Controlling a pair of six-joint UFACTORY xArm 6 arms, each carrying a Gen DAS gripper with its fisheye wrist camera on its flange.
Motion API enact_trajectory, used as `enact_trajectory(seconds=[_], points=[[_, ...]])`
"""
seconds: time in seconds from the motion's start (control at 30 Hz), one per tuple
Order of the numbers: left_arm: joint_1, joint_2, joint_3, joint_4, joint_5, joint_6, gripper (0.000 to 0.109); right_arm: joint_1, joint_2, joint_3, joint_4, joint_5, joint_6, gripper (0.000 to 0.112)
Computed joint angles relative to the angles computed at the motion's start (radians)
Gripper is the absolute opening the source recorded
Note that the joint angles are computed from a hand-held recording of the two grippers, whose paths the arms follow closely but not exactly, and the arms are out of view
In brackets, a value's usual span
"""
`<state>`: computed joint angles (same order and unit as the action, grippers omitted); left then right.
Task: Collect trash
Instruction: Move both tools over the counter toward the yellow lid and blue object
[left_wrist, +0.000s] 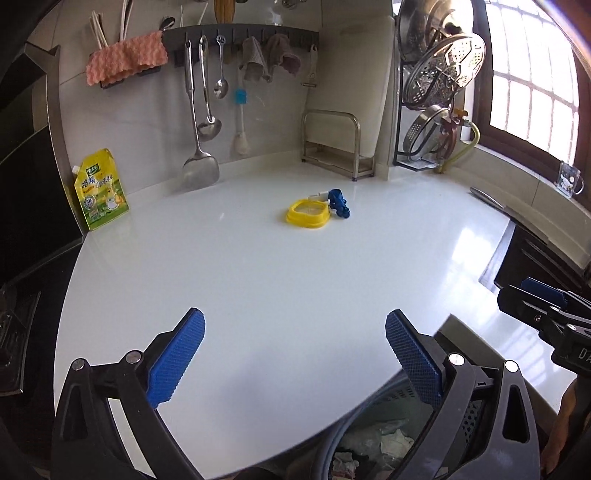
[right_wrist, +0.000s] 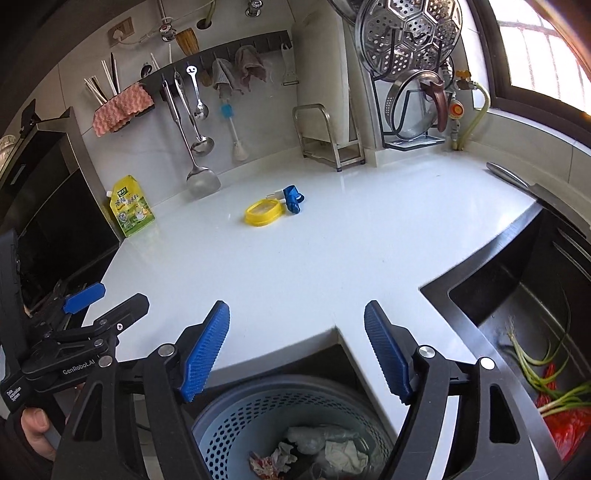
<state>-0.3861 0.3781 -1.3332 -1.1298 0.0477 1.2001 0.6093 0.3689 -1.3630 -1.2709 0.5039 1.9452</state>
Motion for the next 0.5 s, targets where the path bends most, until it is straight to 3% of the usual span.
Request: enact_trajectory(seconds=[0.2,0.37,0.5], points=[[0.049,0.172,-0.219,0.358,0.041,-0.395,0.097,-0.099,0.143,-0.197,0.149,-0.07,-0.225,0.074],[0.087,0.333,-0.43,0.763,0.083,-0.79,0.097,-0.152,0.283,-0.398,0.314,-0.08,-0.456,0.074],[0.102,0.467,-0.643,0.951,0.175,-0.962,0.097,-0.173,0.431,-0.619,0.487,-0.041,-0.705,0.074]])
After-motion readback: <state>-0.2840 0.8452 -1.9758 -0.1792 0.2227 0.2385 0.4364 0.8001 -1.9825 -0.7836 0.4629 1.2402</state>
